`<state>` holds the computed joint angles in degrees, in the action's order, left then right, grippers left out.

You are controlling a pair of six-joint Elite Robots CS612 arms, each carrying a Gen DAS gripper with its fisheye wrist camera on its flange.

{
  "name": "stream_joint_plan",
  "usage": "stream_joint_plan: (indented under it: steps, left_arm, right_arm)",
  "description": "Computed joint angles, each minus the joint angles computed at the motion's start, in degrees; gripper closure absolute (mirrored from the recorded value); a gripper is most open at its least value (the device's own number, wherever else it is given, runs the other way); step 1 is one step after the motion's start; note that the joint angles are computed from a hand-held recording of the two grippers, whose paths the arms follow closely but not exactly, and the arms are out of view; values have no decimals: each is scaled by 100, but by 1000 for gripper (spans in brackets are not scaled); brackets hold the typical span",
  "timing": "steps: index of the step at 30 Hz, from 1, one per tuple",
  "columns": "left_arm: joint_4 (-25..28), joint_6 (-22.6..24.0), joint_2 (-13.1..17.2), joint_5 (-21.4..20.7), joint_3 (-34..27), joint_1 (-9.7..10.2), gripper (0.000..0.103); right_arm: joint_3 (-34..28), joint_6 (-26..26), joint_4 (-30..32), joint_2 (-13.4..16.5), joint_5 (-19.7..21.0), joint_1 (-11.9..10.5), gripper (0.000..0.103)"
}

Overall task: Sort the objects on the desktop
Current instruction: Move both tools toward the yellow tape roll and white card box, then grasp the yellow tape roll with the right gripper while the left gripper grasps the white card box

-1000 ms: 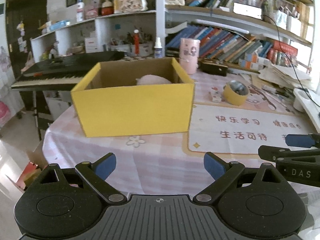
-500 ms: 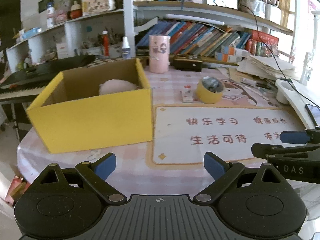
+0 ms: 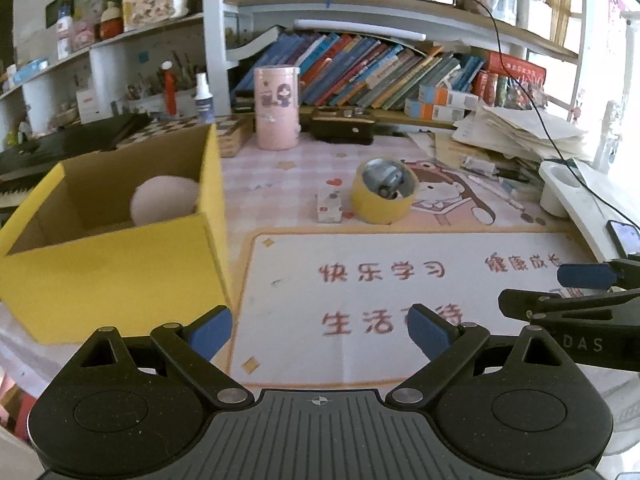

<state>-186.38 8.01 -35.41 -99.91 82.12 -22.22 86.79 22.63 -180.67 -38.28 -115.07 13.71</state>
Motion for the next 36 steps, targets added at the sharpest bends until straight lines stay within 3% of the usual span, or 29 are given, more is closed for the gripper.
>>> stream_joint_plan:
  steps: [23, 36]
  left_arm:
    - [629, -294, 453, 1016, -1078, -496, 7]
    - [1085, -470, 648, 1484, -1512, -594, 7]
  right_arm:
    - [-273, -551, -353, 191, 1061, -786, 39]
    - [-731, -820, -319, 410, 1697, -1039, 31]
